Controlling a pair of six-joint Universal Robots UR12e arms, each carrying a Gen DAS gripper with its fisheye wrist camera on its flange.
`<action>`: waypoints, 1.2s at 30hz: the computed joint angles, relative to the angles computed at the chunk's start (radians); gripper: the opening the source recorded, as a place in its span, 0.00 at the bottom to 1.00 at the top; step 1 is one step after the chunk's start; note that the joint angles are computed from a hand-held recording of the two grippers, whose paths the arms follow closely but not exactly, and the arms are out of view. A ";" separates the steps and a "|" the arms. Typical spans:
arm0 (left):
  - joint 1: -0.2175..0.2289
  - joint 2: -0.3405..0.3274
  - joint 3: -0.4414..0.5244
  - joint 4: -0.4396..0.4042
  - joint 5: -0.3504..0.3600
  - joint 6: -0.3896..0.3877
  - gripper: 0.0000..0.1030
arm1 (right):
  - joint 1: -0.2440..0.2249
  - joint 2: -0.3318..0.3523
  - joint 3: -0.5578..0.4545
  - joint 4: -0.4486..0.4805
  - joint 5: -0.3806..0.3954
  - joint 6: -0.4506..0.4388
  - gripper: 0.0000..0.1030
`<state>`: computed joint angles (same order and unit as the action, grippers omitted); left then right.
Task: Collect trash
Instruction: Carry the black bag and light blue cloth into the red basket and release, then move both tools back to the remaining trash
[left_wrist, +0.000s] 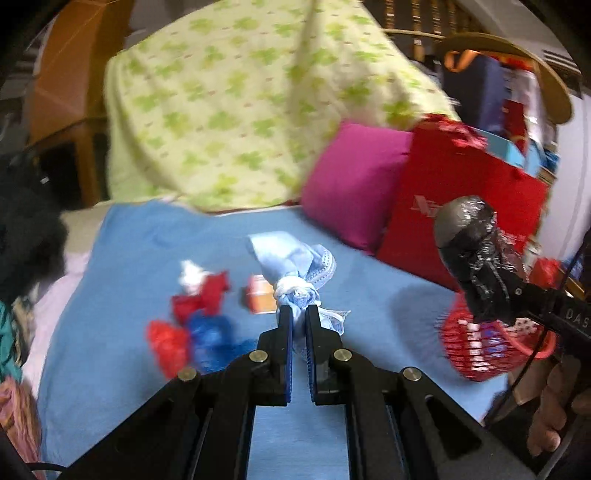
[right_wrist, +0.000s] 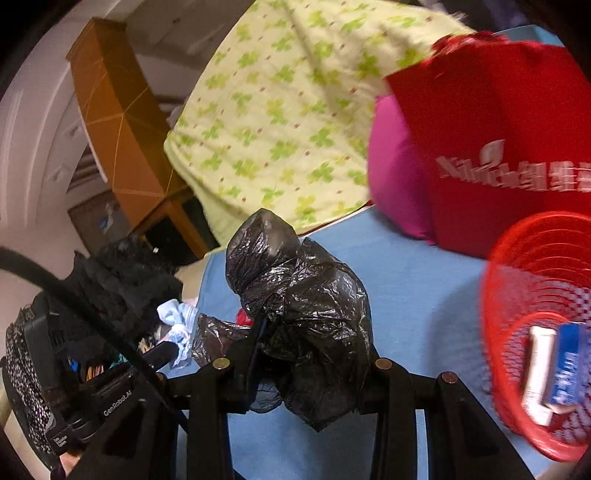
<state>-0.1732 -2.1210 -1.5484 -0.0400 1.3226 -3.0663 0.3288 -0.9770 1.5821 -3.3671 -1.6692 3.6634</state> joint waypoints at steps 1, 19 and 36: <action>-0.009 0.003 0.004 -0.006 -0.017 0.015 0.07 | -0.001 -0.018 0.022 -0.006 -0.017 -0.003 0.39; -0.167 -0.084 0.210 -0.250 -0.243 0.208 0.08 | -0.095 -0.195 0.320 -0.115 -0.218 0.205 0.42; -0.066 -0.064 0.092 -0.148 -0.093 0.076 0.63 | -0.072 -0.172 0.293 -0.218 -0.256 0.097 0.71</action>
